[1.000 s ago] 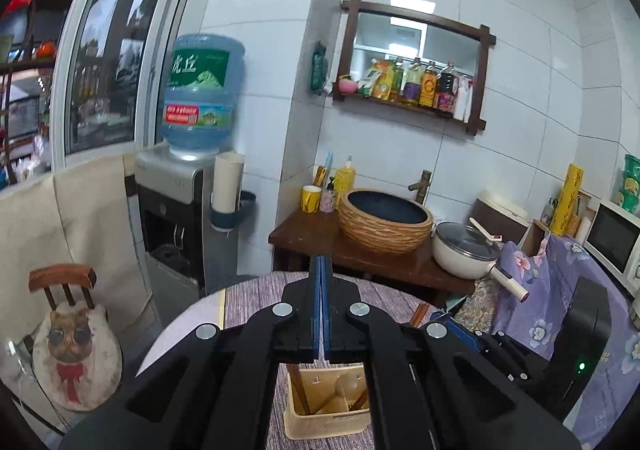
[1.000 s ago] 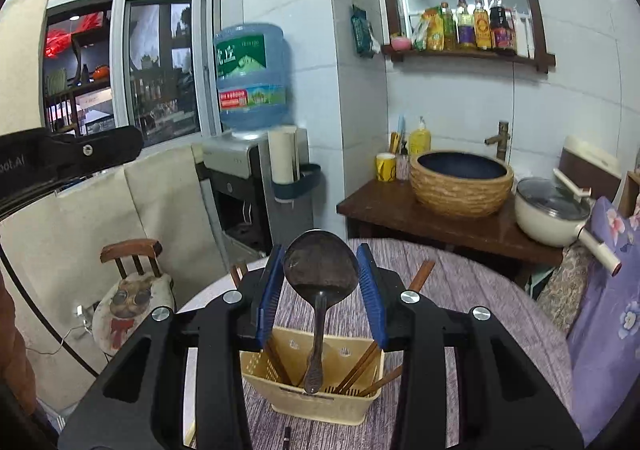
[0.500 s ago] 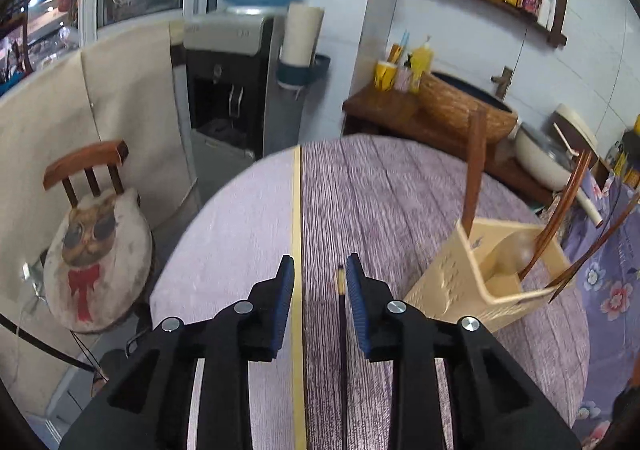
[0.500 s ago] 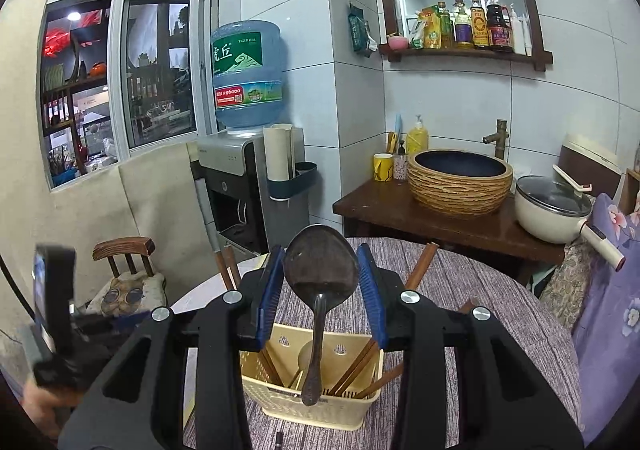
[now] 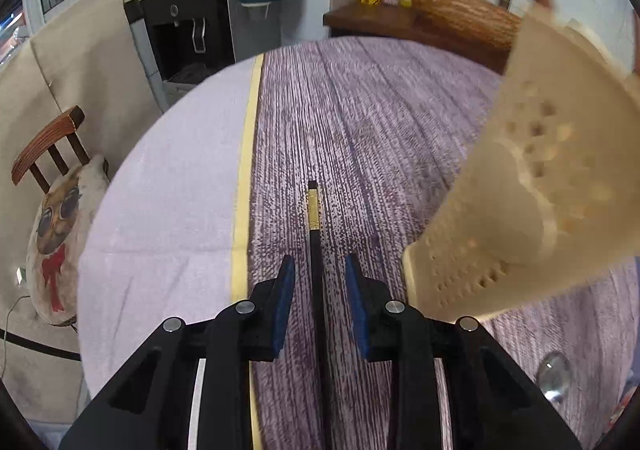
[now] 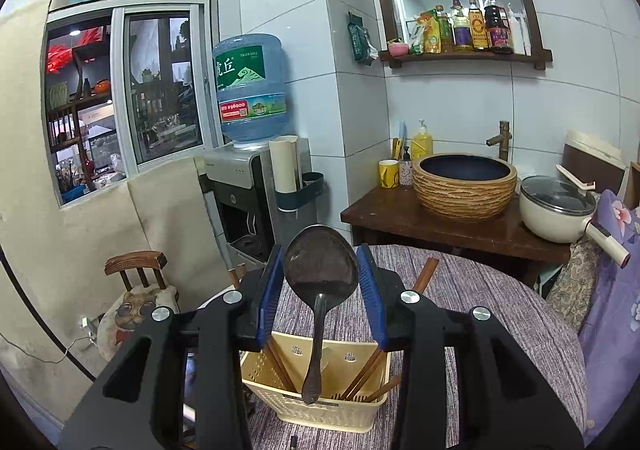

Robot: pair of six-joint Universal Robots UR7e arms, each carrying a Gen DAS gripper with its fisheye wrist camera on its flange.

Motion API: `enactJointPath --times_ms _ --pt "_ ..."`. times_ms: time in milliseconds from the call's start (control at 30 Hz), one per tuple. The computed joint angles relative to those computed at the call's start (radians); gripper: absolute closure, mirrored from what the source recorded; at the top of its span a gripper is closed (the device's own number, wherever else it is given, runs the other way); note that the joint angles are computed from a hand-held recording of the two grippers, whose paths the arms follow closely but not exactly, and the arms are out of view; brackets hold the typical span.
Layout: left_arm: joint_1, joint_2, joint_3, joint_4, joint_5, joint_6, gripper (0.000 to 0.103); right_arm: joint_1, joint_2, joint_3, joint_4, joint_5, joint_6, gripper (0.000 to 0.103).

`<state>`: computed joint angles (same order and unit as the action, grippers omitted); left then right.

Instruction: Organize utensils

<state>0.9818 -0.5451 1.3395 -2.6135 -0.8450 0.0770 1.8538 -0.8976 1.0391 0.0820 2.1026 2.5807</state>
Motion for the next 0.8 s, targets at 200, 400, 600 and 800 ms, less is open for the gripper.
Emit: enactJointPath --times_ms 200,400,600,800 --pt "0.01 0.059 -0.038 -0.079 0.058 0.043 0.088 0.006 -0.027 0.041 -0.034 -0.001 -0.033 0.065" --pt "0.013 0.081 -0.057 -0.131 0.078 0.086 0.095 -0.001 -0.019 0.031 -0.024 -0.004 -0.022 0.065" --pt "0.013 0.022 -0.007 -0.175 0.02 0.023 0.095 -0.011 -0.011 0.019 -0.007 -0.01 -0.005 0.065" --pt "-0.036 -0.133 0.145 -0.36 -0.057 0.055 0.095 -0.006 -0.024 0.022 -0.013 -0.026 -0.001 0.065"
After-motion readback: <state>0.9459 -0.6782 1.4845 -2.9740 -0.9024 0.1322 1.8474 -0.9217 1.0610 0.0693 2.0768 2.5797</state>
